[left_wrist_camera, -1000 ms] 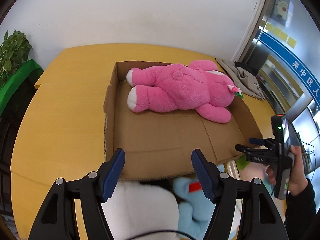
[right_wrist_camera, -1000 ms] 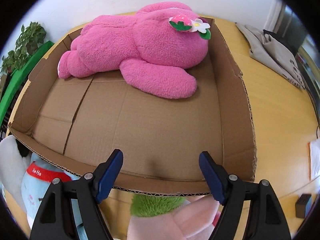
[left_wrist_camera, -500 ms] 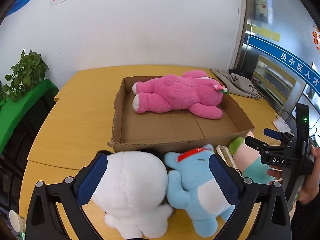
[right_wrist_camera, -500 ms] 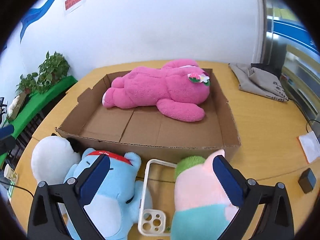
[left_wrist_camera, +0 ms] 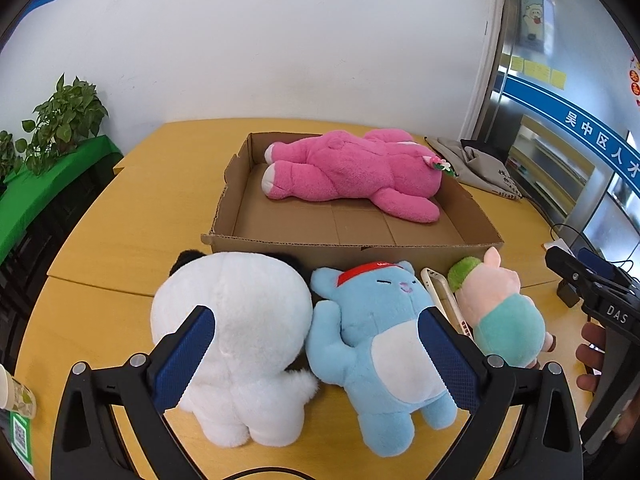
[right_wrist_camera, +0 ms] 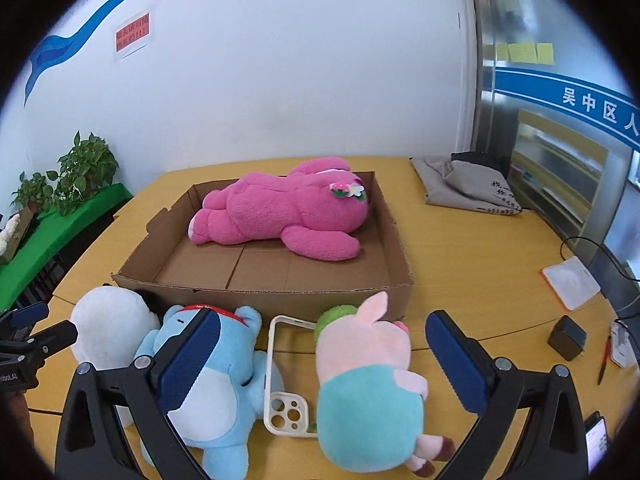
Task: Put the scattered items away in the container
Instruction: 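Withdraw both grippers from the box toward the remaining plush toys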
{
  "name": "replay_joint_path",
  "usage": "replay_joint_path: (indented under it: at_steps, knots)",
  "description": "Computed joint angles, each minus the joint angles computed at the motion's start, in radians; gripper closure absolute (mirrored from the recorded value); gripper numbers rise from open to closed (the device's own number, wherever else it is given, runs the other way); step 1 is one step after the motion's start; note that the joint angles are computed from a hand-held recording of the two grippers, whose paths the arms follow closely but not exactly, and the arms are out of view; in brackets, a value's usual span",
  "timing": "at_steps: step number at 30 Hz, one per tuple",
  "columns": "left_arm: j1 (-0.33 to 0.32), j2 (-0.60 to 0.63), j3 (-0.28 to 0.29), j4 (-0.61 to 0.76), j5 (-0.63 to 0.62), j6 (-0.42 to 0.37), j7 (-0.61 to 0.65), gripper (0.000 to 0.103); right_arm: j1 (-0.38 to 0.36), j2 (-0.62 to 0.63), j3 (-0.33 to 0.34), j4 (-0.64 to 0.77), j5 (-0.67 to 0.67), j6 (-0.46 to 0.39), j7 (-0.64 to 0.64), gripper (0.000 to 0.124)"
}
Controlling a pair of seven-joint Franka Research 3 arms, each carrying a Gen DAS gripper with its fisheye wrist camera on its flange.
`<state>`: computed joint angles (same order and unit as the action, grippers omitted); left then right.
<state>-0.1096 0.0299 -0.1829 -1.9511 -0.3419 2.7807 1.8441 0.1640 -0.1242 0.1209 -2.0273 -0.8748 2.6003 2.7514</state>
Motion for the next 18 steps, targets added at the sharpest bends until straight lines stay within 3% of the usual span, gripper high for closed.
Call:
replay_joint_path:
  at_steps: [18]
  knots:
    - [-0.046,-0.057,0.015,-0.051,0.012,0.013,0.005,0.000,-0.014,-0.054,0.035,-0.048,0.012,0.014,-0.016,0.021]
